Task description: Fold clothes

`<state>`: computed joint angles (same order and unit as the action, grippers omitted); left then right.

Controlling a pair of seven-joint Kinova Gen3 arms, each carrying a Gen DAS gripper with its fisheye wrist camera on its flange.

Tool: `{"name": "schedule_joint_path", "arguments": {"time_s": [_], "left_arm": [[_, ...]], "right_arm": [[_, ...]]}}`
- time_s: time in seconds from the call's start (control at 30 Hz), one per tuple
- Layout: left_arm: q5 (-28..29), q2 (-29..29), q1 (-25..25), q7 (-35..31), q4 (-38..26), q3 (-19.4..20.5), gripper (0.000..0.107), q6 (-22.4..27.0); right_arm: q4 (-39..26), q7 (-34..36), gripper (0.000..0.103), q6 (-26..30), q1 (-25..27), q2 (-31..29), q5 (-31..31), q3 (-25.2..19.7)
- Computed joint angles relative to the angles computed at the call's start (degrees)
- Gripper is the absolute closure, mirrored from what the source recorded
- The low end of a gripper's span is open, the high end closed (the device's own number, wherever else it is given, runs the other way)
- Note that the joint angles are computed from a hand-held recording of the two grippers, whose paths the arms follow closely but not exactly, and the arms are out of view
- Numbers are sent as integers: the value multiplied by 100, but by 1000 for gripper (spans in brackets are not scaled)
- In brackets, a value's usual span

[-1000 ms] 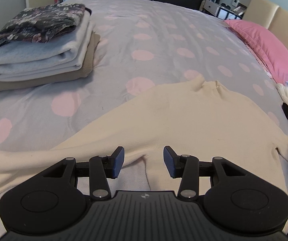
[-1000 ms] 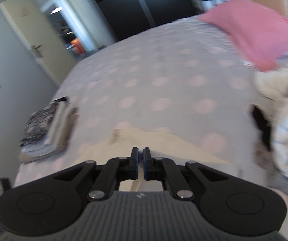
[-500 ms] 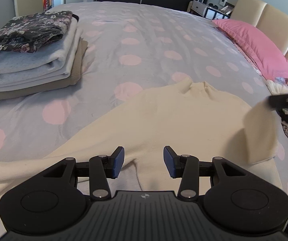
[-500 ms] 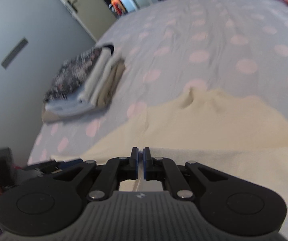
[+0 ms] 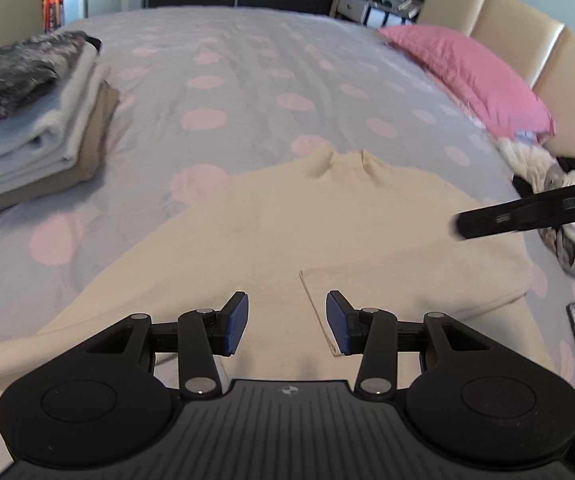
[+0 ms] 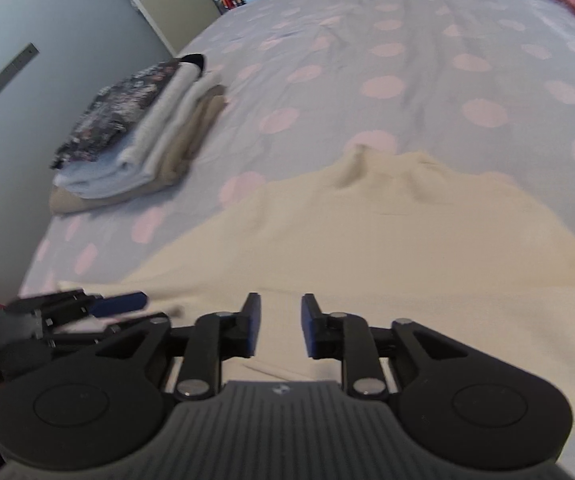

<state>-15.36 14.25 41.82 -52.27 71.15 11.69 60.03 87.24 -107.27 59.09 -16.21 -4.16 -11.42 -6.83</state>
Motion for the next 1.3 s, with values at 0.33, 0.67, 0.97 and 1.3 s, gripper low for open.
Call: {"name": "schedule_joint_path", "arguments": {"time_s": [0.33,0.67,0.97,1.3], "left_arm": [[-213,934,352,-774,-752,-188,66,40],[-404,1434,735,-840,-1015,-475,71,88],[-292,1230,817,-600,-1160,-516,107,-86],[-339,830,537,-83,-1245,-613,107,-386]], "right_arm": [[839,416,67,433,854,-881,571,591],[1422,756,65,17,1453,-1011,-221,1293],[1319,362,61,-203,1801,-869,-46,1181],[1450,140,60,-284,1822,-860,173,1080]]}}
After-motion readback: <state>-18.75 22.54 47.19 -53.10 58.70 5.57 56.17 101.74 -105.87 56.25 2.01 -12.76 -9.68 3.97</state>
